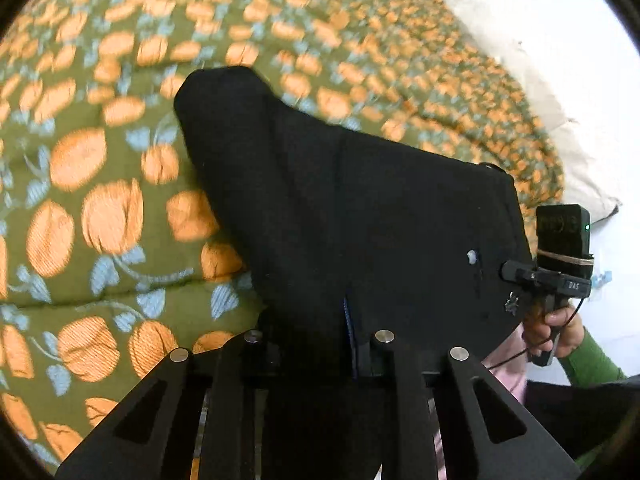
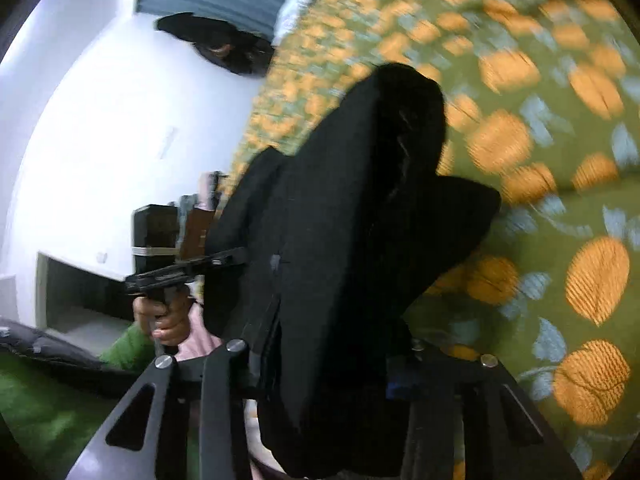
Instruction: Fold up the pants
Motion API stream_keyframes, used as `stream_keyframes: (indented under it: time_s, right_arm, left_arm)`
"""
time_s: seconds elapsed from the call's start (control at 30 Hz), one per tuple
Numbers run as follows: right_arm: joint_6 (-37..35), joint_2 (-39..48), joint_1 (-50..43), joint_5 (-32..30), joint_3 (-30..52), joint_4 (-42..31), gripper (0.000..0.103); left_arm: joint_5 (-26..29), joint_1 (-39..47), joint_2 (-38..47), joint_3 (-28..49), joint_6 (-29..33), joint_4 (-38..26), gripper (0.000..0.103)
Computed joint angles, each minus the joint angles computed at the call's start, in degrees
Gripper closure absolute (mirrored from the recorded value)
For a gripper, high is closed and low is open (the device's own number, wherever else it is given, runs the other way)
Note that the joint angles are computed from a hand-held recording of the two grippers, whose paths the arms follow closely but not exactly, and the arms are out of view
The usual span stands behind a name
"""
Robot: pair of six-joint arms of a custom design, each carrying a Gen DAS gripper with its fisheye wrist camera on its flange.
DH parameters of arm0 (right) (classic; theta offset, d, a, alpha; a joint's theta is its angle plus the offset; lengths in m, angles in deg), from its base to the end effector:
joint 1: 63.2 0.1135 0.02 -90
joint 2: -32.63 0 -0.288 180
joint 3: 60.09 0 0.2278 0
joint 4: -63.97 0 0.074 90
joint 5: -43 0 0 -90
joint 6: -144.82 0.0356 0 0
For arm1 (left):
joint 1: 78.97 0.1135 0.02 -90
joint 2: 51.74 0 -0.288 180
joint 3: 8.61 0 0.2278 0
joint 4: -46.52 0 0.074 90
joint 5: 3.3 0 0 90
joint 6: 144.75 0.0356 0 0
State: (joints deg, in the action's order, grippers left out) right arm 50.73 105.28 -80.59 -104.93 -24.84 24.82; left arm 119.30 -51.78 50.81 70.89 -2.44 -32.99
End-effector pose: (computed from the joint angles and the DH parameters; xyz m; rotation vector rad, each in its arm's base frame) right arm 0.1395 -0.0121 0.1597 0.1245 2.4436 1.2741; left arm 0.2486 0.1061 0.2039 0.5254 2.7762 -0.8336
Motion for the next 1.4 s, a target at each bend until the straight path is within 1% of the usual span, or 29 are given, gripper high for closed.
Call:
stream_keyframes:
  time_s: [0.07,0.1,0.17,0.27,0.3,0.33,0.37,0.43,0.47,0.5,0.53,0.57,0.6,0.63,0.67,0.7,0.77,0.83,0.9,0.93,1.0,1.03,1.1,1.13,1.17,1.23,1.3,1.37,1.4]
  right_arm:
    - [3.12,-2.56,3.36,0.40,6.53,-1.69,0.064]
    - [4.14,-1.82,4.35,0.74,9.34,-1.24,0.064]
    - [5.93,3.38,5.23,0.82,15.99,1.79,0.064]
    - [11.40,15.77,8.06,2.74,25.50,12.18,0.064]
    - [12.42,19.70,8.35,3.59,27.87,14.82,0.064]
    - [13.81,25.96,8.80,3.72,31.85,17.24,0.064]
    - [14.65,29.77,9.09,4.55,33.81,18.78,0.064]
    - [18.17,36.62,9.88,8.35,36.73,22.14,0.062]
    - [18.23,40.39,9.88,10.11,38.65,21.24,0.061]
    - [16.47,44.16,10.68,15.39,41.09,18.00,0.060]
    - [15.46,46.38,11.36,20.55,42.66,15.13,0.054]
    - [15.94,48.43,11.39,23.45,42.61,14.40,0.047]
    - [17.92,48.77,10.07,21.66,39.69,18.65,0.042]
    - [19.57,47.71,8.73,19.90,36.14,23.07,0.037]
    - [20.08,45.74,8.09,20.31,33.43,25.04,0.035]
    - [20.25,44.04,7.67,21.03,31.82,25.61,0.032]
    - [20.06,38.97,6.50,24.39,28.17,24.35,0.021]
    - [18.91,32.45,5.83,29.57,24.13,22.69,0.014]
    - [17.56,22.46,8.07,37.55,18.95,20.02,0.007]
    - [17.56,18.38,9.82,41.19,17.76,18.12,0.001]
    - [19.57,8.54,15.79,50.18,14.76,13.07,0.000]
    - [22.53,3.72,21.94,55.67,13.03,10.61,0.000]
    - [28.39,-0.81,30.52,64.04,12.21,4.36,0.000]
    - [33.52,-2.32,36.72,68.25,12.52,0.13,0.000]
    - [38.97,-4.66,42.65,71.46,12.93,-4.74,0.000]
    - [50.35,-5.11,52.94,75.02,15.02,-9.11,0.000]
    - [59.95,-7.71,61.31,77.55,16.57,-14.28,0.000]
    - [64.55,-5.88,66.91,80.30,19.19,-16.44,0.000]
    - [65.62,-5.21,68.94,81.85,20.82,-17.90,0.000]
  left_arm:
    - [2.59,-0.27,0.11,5.49,0.07,-3.59,0.084]
    - [4.33,-0.90,1.45,10.10,-0.76,-4.84,0.083]
    - [7.98,-2.23,5.45,19.24,-3.79,-6.84,0.083]
    - [10.41,-5.47,11.16,30.47,-10.59,-3.21,0.083]
    - [10.27,-6.93,13.31,33.52,-14.24,-0.33,0.083]
    - [9.25,-8.39,15.31,35.73,-17.54,2.71,0.083]
    - [7.69,-9.79,16.32,35.91,-19.99,6.04,0.083]
    - [1.65,-13.26,19.61,35.00,-24.37,13.41,0.078]
    - [-2.68,-14.99,21.04,33.63,-25.95,16.87,0.066]
    - [-11.82,-17.63,22.59,29.85,-27.34,23.23,0.052]
    - [-18.48,-19.23,23.77,27.10,-27.38,27.38,0.047]
    - [-22.55,-20.19,24.66,23.16,-26.77,32.92,0.036]
    - [-21.50,-19.63,23.41,19.31,-27.19,38.00,0.025]
    - [-21.69,-19.05,22.18,16.96,-28.03,41.00,0.017]
    - [-22.22,-18.27,21.05,15.97,-29.45,41.87,0.008]
    - [-21.64,-17.16,20.12,15.62,-30.29,41.41,0.008]
    - [-20.44,-14.89,17.60,13.63,-31.39,41.29,0.008]
    - [-21.10,-11.58,13.20,9.20,-32.17,42.82,0.008]
    - [-22.53,-9.36,6.54,1.86,-31.92,44.56,0.008]
    - [-23.11,-8.39,3.64,-1.19,-31.11,44.57,0.008]
    - [-23.66,-6.36,-4.37,-9.95,-29.74,45.30,0.007]
    - [-23.99,-5.97,-8.15,-13.97,-29.45,46.28,0.007]
    - [-24.68,-4.78,-17.12,-22.96,-27.57,48.32,0.007]
    - [-25.04,-4.56,-20.25,-25.69,-26.86,47.89,0.007]
    - [-24.66,-4.20,-23.72,-27.53,-25.79,45.22,0.007]
    - [-22.81,-1.92,-27.18,-26.52,-21.73,38.85,0.007]
    - [-22.58,-2.35,-31.27,-24.90,-20.02,33.26,0.007]
    - [-20.50,-1.86,-35.18,-20.92,-18.17,25.98,0.007]
    - [-19.30,-1.02,-36.50,-19.54,-17.11,23.77,0.007]
